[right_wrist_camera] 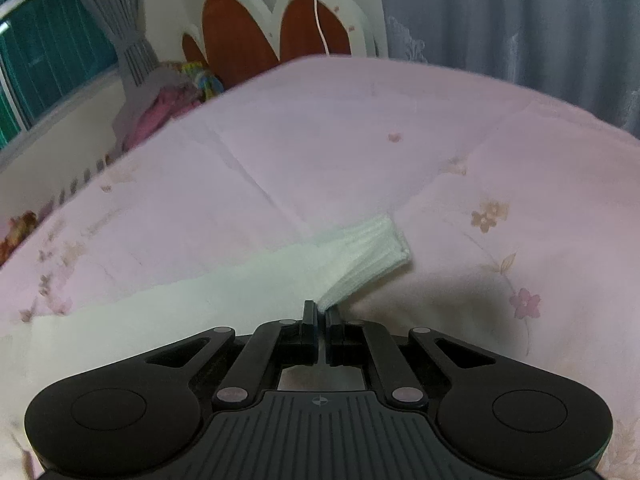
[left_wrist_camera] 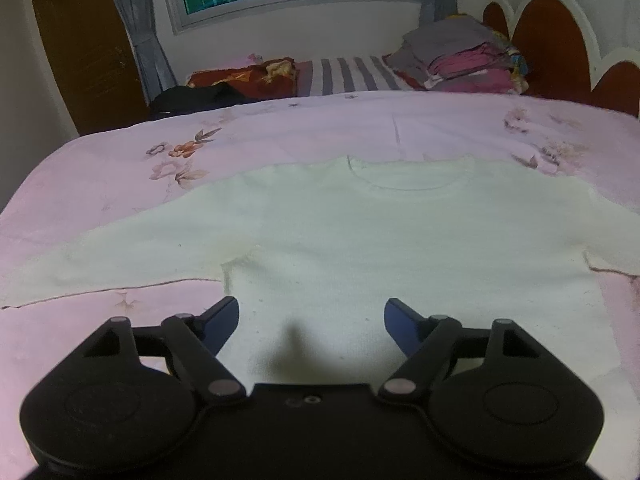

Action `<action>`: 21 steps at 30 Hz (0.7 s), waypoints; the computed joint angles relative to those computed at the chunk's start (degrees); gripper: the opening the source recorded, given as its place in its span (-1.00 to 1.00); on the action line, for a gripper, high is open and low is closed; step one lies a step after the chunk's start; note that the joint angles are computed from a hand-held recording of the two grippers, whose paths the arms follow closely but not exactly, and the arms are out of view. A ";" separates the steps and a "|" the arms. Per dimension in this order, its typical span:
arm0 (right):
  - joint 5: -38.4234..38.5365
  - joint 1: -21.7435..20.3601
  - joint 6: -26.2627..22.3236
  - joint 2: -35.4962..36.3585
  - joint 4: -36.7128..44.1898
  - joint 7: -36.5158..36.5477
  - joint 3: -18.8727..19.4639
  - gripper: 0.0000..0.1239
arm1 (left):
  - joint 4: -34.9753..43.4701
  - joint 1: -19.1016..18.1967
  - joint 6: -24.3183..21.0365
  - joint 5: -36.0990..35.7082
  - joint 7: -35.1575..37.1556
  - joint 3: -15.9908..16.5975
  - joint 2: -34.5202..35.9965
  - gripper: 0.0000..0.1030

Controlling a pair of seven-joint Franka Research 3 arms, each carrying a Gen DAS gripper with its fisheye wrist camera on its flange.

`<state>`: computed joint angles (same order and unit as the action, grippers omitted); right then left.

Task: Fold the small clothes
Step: 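Grasp the sleeve cuff with the right gripper and lift it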

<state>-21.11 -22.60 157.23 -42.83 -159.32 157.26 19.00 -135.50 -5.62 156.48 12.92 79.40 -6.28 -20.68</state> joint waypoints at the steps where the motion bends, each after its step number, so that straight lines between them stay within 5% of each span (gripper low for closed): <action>1: -0.47 -0.29 0.37 -0.64 0.07 0.32 0.52 -0.96 | -0.27 -0.51 0.37 -0.94 0.62 0.63 -0.26 0.53; 13: -2.96 -0.76 6.77 4.52 10.78 0.72 8.67 -0.96 | -0.79 -0.21 0.49 -4.76 5.27 3.79 -2.89 0.53; 21: -10.92 -3.49 11.13 20.29 27.39 6.53 21.73 -0.96 | 0.32 0.35 1.22 -9.44 11.63 7.57 -1.13 0.53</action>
<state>-32.03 -26.09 168.37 -22.54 -131.94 163.80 40.74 -135.18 -5.27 157.70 3.48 91.03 1.30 -21.81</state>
